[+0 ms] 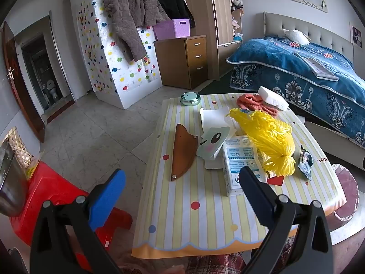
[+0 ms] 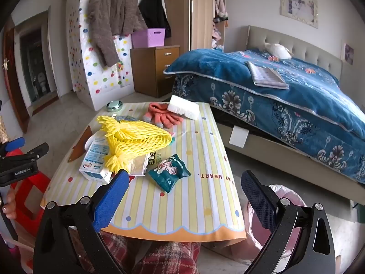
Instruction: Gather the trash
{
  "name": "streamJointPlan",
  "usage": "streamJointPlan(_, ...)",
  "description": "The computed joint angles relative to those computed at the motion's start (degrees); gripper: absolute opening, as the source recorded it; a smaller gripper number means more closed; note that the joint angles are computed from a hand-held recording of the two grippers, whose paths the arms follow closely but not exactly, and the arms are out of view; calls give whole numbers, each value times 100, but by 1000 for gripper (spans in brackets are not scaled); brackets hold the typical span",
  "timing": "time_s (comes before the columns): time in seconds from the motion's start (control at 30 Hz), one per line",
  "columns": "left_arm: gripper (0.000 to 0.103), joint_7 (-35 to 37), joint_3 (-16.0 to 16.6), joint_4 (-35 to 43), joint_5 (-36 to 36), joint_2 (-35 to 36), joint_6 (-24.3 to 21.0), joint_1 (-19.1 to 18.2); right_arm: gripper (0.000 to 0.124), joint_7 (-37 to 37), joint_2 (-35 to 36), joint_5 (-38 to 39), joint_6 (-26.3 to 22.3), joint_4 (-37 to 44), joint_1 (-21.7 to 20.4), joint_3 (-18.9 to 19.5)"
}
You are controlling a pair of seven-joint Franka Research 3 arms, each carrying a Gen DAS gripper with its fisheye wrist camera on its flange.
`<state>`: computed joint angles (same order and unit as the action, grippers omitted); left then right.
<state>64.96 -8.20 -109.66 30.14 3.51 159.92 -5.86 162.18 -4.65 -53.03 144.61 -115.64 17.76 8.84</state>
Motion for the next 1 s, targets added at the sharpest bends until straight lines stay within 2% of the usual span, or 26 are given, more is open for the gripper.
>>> streamJointPlan(1.0, 96, 19, 6, -78, -23, -8, 50, 15, 98, 18, -7, 6, -7, -25, 18, 6)
